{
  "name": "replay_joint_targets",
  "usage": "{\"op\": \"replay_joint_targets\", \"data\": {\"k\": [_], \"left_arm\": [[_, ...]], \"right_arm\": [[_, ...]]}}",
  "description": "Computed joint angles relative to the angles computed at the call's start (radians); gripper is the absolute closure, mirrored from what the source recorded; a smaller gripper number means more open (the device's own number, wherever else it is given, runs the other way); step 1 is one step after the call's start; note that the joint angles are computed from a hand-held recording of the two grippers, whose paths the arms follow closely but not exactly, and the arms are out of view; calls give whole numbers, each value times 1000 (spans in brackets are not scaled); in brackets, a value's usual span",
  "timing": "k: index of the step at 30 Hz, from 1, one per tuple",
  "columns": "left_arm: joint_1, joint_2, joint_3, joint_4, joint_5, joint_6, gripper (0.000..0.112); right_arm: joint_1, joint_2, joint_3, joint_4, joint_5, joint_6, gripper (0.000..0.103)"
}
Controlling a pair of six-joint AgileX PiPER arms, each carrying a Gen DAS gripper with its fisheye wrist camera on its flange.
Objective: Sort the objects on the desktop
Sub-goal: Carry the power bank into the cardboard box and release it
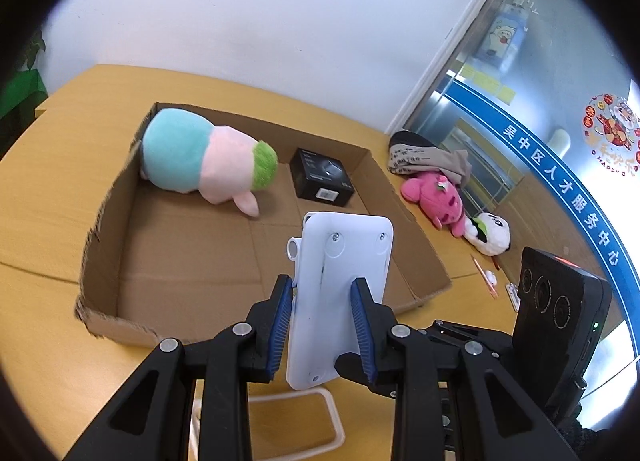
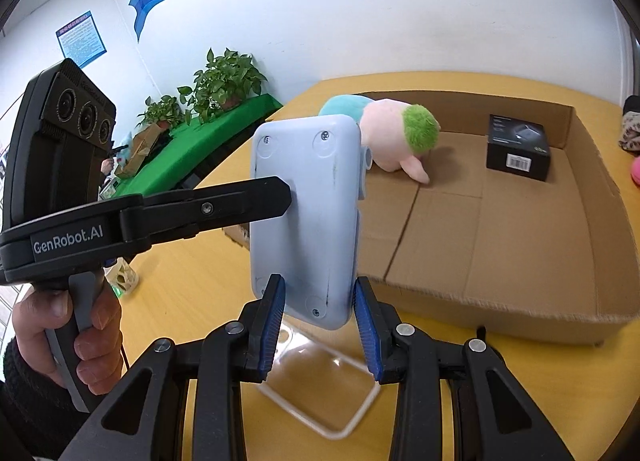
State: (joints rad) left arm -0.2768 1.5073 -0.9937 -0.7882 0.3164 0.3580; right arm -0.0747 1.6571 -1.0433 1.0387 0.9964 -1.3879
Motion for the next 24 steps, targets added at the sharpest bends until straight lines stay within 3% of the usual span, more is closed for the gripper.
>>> {"op": "replay_joint_targets", "data": {"k": [14, 24], "left_arm": [[154, 176, -222, 21, 135, 66, 83], [257, 302, -265, 13, 184, 85, 83]], "right_arm": [[144, 206, -281, -31, -31, 202, 65], [242, 402, -454, -92, -3, 373, 65]]}}
